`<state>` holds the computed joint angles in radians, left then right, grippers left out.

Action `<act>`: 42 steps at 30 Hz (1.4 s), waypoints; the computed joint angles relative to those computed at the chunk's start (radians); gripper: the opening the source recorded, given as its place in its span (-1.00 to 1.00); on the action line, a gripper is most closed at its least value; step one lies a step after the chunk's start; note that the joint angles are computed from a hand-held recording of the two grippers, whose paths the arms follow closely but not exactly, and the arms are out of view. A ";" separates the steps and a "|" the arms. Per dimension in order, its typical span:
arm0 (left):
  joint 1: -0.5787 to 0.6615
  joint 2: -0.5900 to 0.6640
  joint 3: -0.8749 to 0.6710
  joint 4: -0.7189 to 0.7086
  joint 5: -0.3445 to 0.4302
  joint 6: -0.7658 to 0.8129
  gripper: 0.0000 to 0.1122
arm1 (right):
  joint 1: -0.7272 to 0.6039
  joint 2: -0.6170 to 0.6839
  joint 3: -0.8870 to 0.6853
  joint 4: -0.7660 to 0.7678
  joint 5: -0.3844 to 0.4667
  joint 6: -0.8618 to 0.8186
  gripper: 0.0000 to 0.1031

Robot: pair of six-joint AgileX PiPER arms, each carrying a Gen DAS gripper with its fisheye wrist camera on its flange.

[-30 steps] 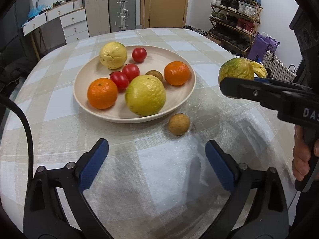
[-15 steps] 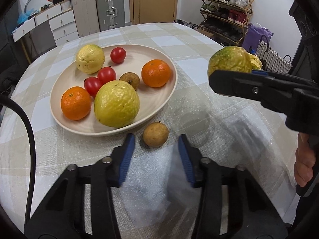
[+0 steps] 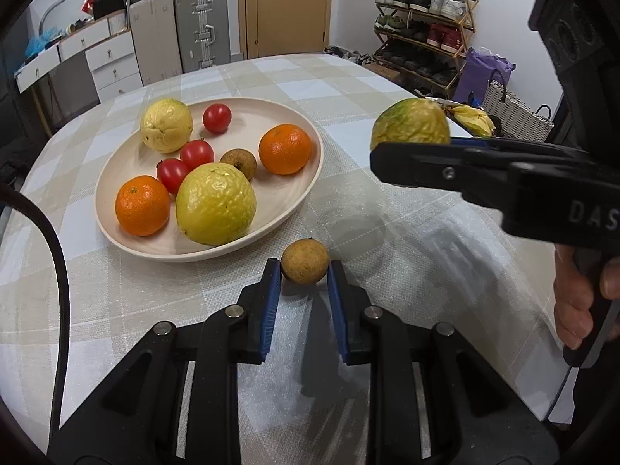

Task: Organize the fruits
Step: 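Grasp the brown kiwi with the left tool while the right tool holds the speckled fruit, then carry the kiwi and speckled fruit over the cream plate with both tools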

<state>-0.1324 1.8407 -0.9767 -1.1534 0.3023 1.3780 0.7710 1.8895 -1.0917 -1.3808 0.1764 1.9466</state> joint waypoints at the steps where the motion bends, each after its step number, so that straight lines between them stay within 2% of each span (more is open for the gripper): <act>1: 0.006 -0.010 0.011 -0.028 0.002 0.034 -0.61 | 0.001 0.000 0.000 -0.011 0.001 0.011 -0.10; 10: 0.098 -0.084 0.064 -0.178 0.059 0.210 -0.61 | 0.011 0.011 -0.001 -0.120 0.002 0.110 -0.10; 17: 0.174 -0.110 0.053 -0.168 0.097 0.192 -0.61 | 0.017 0.019 -0.006 -0.150 -0.003 0.136 -0.10; 25: 0.242 -0.080 0.003 -0.123 0.116 0.153 -0.61 | 0.028 0.042 -0.035 -0.099 -0.007 0.073 -0.10; 36: 0.253 0.025 -0.109 -0.025 0.092 0.024 -0.61 | 0.035 0.092 -0.110 0.070 -0.020 -0.128 -0.10; 42: 0.235 0.053 -0.150 0.033 0.088 -0.034 -0.61 | 0.031 0.124 -0.172 0.300 -0.020 -0.373 -0.10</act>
<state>0.1026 1.8939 -1.1272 -1.1209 0.3900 1.3437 0.8023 2.0137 -1.2636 -1.0813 0.1567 1.5736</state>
